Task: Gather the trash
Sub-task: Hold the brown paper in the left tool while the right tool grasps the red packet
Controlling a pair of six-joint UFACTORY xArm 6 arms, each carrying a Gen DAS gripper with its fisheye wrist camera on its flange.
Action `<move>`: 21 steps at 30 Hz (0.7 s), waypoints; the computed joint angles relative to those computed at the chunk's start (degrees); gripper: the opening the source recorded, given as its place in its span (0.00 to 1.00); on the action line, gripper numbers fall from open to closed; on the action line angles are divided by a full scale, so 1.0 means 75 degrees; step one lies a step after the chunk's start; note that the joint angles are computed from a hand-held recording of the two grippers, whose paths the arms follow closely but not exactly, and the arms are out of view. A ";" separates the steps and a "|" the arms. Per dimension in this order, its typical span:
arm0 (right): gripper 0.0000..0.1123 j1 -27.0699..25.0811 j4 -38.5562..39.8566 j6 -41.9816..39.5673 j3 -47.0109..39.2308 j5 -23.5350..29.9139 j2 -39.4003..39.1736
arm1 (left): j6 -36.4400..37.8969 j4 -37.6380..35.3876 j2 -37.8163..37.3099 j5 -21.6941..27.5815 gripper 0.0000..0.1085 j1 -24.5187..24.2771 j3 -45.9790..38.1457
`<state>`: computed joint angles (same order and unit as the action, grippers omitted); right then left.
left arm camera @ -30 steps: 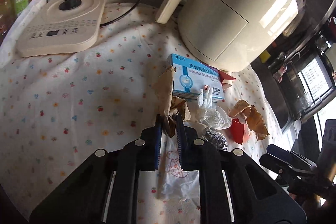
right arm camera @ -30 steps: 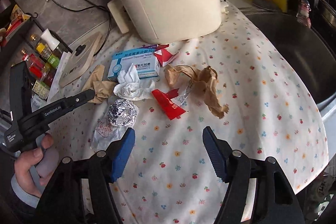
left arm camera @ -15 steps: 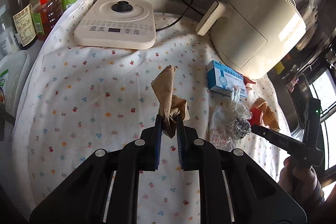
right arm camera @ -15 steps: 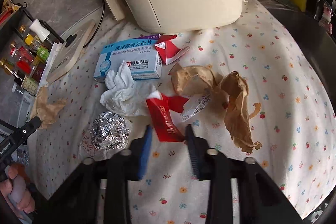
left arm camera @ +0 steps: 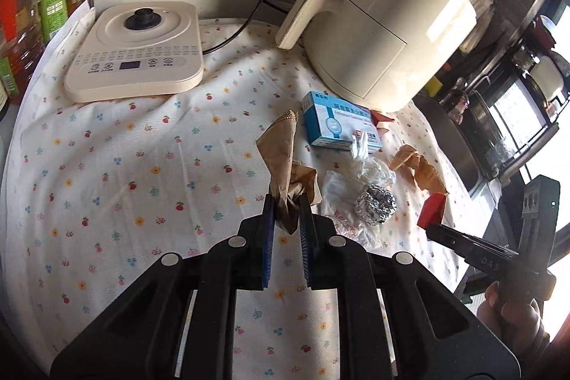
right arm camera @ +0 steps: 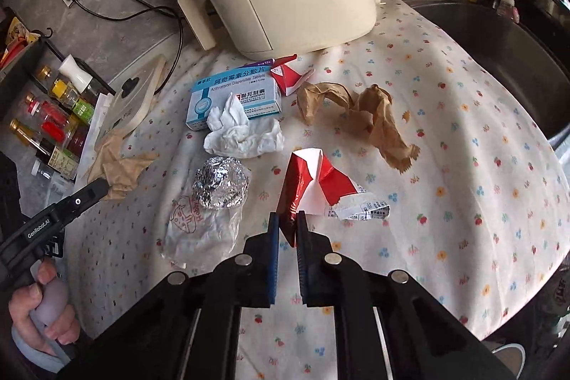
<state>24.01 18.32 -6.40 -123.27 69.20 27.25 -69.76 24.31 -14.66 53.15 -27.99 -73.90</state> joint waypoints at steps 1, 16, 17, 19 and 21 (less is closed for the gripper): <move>0.08 0.0003 -0.0063 0.0125 0.0479 -0.0226 -0.0319 | 0.0185 -0.0105 0.0016 -0.0129 0.13 0.0029 0.0017; 0.08 -0.0337 -0.1232 0.1987 0.4482 -0.1613 -0.3489 | 0.2351 -0.1339 0.0746 -0.1285 0.13 -0.0117 -0.0414; 0.08 -0.0374 -0.1265 0.2049 0.4586 -0.1628 -0.3594 | 0.2421 -0.1363 0.0812 -0.1313 0.13 -0.0142 -0.0492; 0.08 -0.0458 -0.1307 0.2120 0.4793 -0.1651 -0.3809 | 0.2518 -0.1371 0.0943 -0.1326 0.13 -0.0217 -0.0667; 0.08 -0.0525 -0.1327 0.2147 0.4969 -0.1674 -0.3981 | 0.2568 -0.1346 0.1075 -0.1310 0.13 -0.0303 -0.0847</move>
<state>20.07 8.37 9.70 -86.00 56.64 -2.61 -50.50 14.21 -6.60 43.32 -30.26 -80.25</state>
